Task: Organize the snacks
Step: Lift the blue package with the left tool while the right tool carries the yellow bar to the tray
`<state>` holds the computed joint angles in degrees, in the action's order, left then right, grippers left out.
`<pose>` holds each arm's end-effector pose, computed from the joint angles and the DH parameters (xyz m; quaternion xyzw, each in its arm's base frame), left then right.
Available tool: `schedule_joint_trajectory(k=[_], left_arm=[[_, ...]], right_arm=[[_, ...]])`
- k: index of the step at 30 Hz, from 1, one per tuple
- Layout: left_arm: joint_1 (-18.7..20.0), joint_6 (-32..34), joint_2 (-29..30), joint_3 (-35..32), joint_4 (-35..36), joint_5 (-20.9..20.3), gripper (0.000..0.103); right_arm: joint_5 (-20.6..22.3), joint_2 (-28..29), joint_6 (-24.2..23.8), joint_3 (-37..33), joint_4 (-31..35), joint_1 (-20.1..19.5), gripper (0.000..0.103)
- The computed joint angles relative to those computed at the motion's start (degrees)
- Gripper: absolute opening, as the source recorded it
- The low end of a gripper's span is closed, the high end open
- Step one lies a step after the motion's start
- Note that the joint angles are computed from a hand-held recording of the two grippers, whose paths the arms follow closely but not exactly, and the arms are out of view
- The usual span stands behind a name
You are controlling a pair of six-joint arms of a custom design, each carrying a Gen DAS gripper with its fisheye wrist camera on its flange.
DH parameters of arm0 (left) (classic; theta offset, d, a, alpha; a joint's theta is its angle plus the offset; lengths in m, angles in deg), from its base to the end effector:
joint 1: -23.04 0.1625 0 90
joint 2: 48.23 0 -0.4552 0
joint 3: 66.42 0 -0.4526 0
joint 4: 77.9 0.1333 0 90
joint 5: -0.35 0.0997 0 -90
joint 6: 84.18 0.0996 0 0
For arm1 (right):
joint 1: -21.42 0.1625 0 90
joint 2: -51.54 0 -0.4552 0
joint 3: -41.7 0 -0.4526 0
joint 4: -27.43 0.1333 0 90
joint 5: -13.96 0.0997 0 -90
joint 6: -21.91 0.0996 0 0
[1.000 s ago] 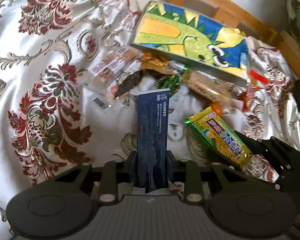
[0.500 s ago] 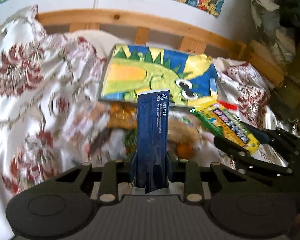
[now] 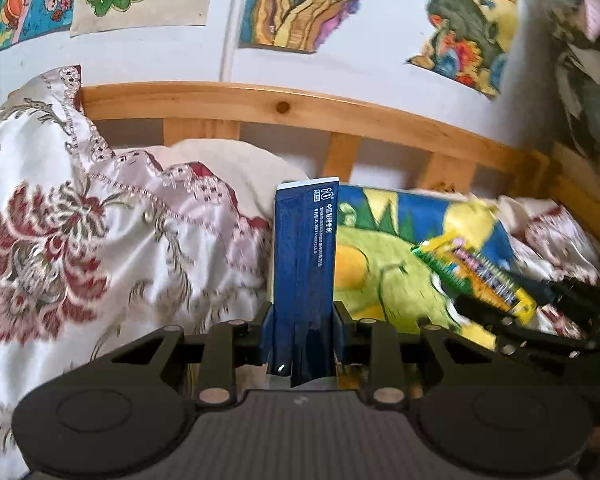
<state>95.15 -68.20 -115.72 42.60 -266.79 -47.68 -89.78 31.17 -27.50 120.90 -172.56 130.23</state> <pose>-0.0031 -0.6602 0.3270 0.0742 0.8337 -0.4533 0.3067 0.3614 -0.7209 -0.0493 0.4594 -0.7704 0.3850 0.2172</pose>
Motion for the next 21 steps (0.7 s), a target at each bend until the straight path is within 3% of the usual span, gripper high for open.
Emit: schedule_joint_trajectory(k=[10, 16, 21], left_arm=[[5.89, 2.92, 10.4, -13.74, 2.62, -8.26, 0.032], [7.77, 2.11, 14.12, -17.17, 5.02, -11.21, 0.032], [8.47, 1.18, 15.69, -18.29, 6.54, -10.88, 0.032]], right_arm=[[-5.04, 10.85, 4.07, -16.78, 7.07, -1.66, 0.05], [-9.04, 12.84, 3.95, -19.33, 6.55, -2.17, 0.05], [-10.94, 13.45, 3.77, -20.25, 7.02, -2.42, 0.051]])
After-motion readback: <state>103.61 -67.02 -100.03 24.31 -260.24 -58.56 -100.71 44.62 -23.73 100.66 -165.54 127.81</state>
